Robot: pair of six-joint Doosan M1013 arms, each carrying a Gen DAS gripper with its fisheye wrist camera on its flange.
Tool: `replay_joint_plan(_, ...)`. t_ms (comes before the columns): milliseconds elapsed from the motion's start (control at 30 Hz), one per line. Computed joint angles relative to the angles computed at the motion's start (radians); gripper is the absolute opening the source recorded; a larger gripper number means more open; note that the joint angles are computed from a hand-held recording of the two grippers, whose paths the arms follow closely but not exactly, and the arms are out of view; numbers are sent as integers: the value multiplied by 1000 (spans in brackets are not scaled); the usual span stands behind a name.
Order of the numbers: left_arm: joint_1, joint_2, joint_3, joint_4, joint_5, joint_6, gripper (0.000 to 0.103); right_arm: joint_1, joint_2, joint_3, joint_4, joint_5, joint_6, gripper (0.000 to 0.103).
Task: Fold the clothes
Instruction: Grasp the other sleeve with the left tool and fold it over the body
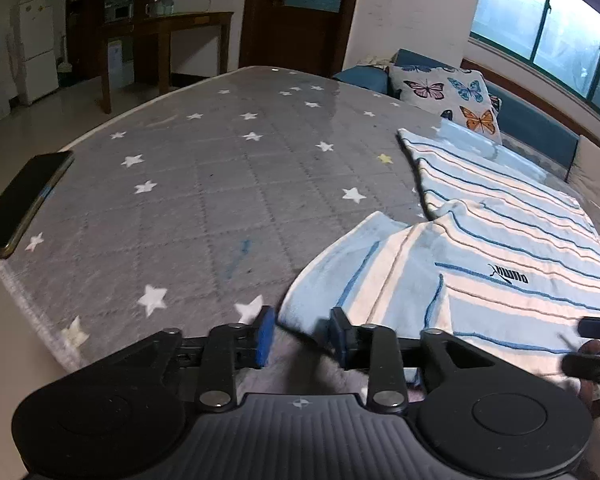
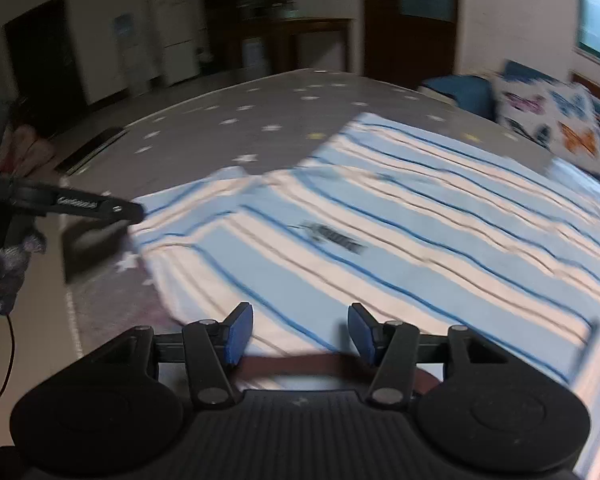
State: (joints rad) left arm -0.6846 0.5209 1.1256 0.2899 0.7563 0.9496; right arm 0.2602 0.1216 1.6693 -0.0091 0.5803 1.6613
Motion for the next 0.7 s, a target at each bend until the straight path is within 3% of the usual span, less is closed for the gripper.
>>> replay_joint_plan(67,3,-8,9,-9,-3,-13,46,14,21,-22,17,-1,-40,54)
replay_joint_plan(300,2,-6,10,-50,-16,12,44,41,77,-80,77,-12,-103,54)
replay_joint_plan(400,4,-2,4,-65,-20,20,43,58,94,-93,21,-8,-85,54)
replay_joint_plan(500,3,3,0,-55,-23,17,34,68,100,-92,26,6,-110,54)
replay_joint_plan(567,5,5,-2,-53,-26,6,16,75,98,-82,10,-13,-105,56)
replay_joint_plan(700,9,4,-6,-94,-57,24,7,81,95,-76,14,-16,-109,59)
